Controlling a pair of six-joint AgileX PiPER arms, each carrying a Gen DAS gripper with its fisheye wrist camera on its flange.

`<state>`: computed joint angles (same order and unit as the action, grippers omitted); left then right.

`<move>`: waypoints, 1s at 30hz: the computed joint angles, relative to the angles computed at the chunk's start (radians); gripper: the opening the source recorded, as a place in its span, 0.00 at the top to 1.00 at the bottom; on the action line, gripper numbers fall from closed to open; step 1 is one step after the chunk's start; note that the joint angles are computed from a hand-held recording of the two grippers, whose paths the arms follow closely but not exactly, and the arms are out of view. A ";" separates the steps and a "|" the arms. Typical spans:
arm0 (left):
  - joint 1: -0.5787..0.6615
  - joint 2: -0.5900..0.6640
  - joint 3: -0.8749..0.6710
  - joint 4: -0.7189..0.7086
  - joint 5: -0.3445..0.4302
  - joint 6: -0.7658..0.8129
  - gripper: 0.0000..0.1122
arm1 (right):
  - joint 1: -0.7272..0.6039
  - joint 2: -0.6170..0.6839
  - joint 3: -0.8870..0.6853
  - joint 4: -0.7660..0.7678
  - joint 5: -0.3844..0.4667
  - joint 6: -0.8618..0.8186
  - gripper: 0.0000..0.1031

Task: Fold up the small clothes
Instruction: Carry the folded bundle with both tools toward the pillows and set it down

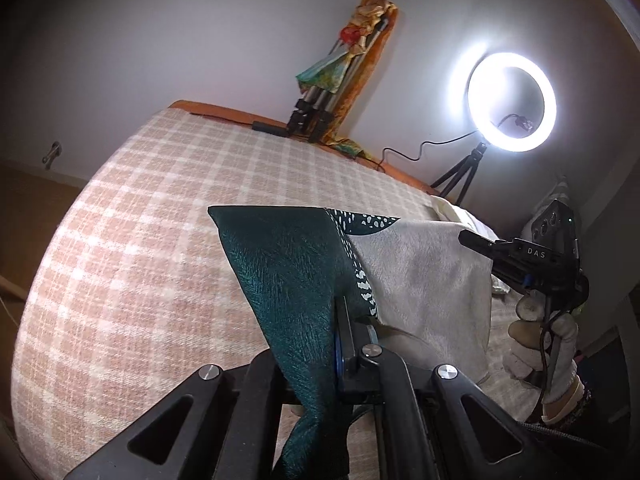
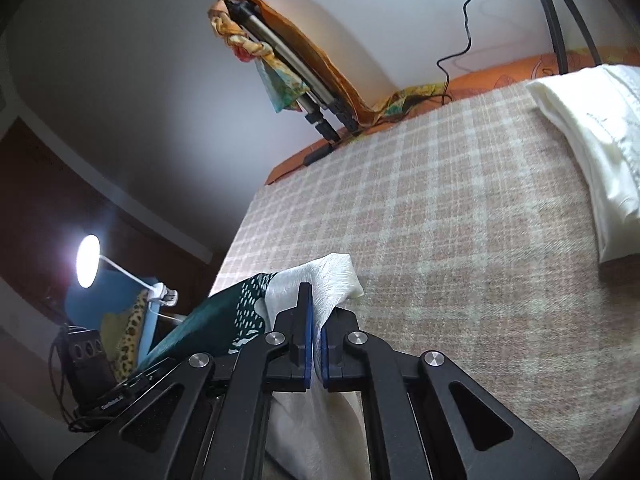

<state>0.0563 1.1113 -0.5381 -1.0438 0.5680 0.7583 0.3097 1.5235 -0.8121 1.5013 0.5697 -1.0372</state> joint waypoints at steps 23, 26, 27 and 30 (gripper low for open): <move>-0.644 0.598 -0.731 0.387 -0.260 -0.597 1.00 | -0.663 -0.117 -0.276 -0.487 0.392 0.203 0.98; -0.682 0.711 -0.914 0.535 -0.226 -0.744 1.00 | -0.737 -0.070 -0.369 -0.504 0.439 0.198 0.98; -0.692 0.752 -0.981 0.565 -0.212 -0.776 1.00 | -0.754 -0.052 -0.395 -0.507 0.448 0.197 0.98; -0.732 0.871 -1.179 0.757 -0.165 -0.938 1.00 | -0.803 0.027 -0.502 -0.525 0.464 0.198 0.98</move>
<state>-0.6759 1.9820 -1.7168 -0.2869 0.4034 -0.1794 -0.4932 1.5510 -1.3138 0.9761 1.0339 -0.8393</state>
